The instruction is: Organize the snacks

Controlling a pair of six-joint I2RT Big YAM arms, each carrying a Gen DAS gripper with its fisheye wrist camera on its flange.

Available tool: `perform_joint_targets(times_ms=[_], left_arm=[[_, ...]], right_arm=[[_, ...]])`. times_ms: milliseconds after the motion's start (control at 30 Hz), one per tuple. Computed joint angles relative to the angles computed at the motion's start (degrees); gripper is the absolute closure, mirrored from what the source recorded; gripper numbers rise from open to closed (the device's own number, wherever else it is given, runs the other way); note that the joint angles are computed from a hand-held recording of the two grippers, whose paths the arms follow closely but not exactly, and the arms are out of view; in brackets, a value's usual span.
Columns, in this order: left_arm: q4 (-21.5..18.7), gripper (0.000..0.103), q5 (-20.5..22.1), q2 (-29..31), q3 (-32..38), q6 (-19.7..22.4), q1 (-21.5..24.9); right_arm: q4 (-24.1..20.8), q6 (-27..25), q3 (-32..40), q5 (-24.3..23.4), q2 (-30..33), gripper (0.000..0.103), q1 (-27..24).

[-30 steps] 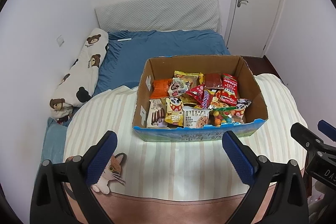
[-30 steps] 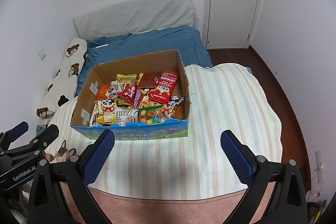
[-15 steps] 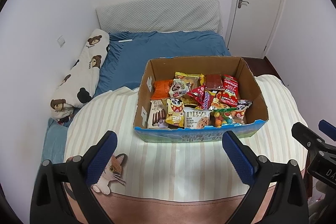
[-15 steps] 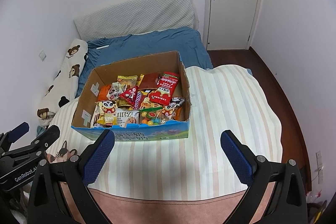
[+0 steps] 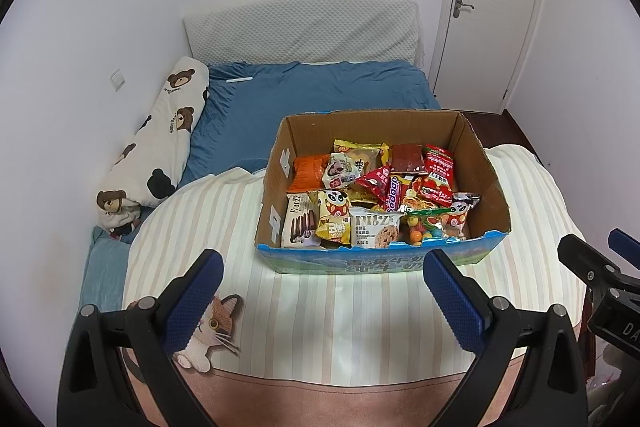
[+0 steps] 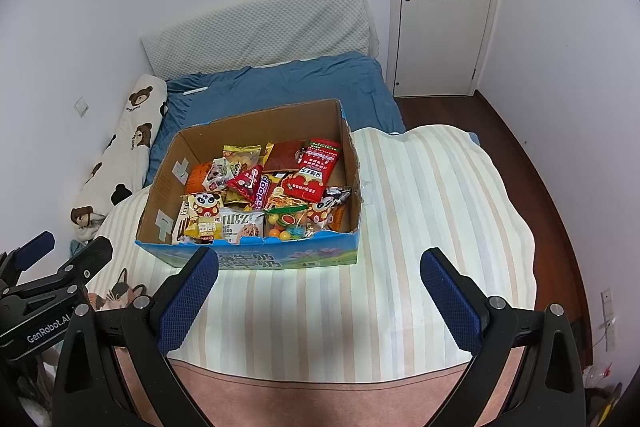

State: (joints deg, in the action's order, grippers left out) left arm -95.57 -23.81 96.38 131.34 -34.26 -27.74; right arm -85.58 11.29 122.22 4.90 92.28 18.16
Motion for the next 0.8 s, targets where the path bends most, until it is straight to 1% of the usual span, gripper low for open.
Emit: perform_joint_targets(times_ms=[167,800], left_arm=[[-0.1,0.000,0.0,0.2,0.4,0.4,0.0],[0.1,0.000,0.1,0.2,0.7,0.7,-0.2]], right_arm=[[-0.6,-0.2,0.6,0.1,0.3,0.000,0.1],[0.1,-0.7,0.4,0.3,0.2,0.000,0.3]])
